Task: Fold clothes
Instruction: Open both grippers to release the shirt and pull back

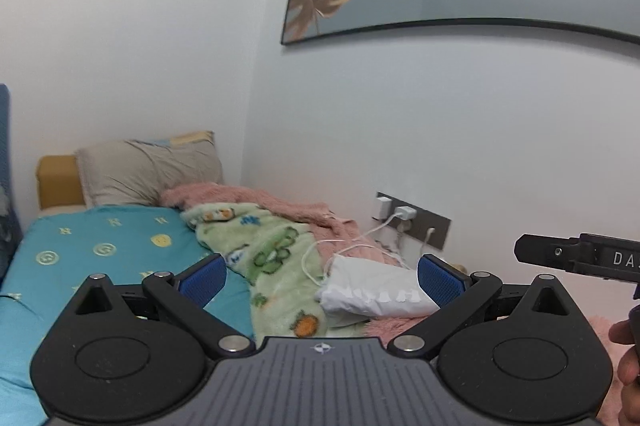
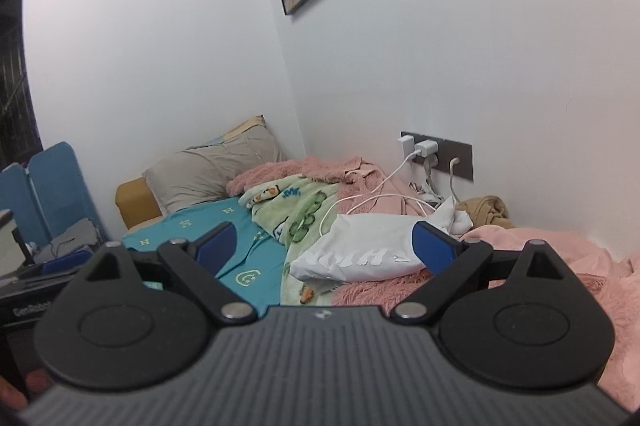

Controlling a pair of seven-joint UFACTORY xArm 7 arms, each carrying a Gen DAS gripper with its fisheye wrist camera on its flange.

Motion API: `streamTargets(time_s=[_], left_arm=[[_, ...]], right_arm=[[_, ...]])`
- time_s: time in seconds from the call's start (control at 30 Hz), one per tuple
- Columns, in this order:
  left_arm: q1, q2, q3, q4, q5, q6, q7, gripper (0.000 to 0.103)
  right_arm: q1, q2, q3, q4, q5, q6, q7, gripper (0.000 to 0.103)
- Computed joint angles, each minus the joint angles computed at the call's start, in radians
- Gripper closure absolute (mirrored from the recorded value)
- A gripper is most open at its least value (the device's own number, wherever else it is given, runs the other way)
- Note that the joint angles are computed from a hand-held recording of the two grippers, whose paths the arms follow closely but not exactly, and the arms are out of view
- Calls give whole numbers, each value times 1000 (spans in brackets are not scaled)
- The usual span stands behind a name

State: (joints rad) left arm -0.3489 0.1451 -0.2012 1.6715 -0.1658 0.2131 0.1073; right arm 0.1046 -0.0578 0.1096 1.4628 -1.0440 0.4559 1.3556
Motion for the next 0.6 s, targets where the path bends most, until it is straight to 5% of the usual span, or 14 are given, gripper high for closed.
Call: streamTargets(time_s=[0.3,0.6], left_arm=[[2,-152,21,-243,14,-146,2,0],[-27,-205,43,-320,-32,-183,38,0]], right_arm=[[15,-35,42,-73,-253,25,174,7],[43,-23,47,-101,-322,53,228,7]])
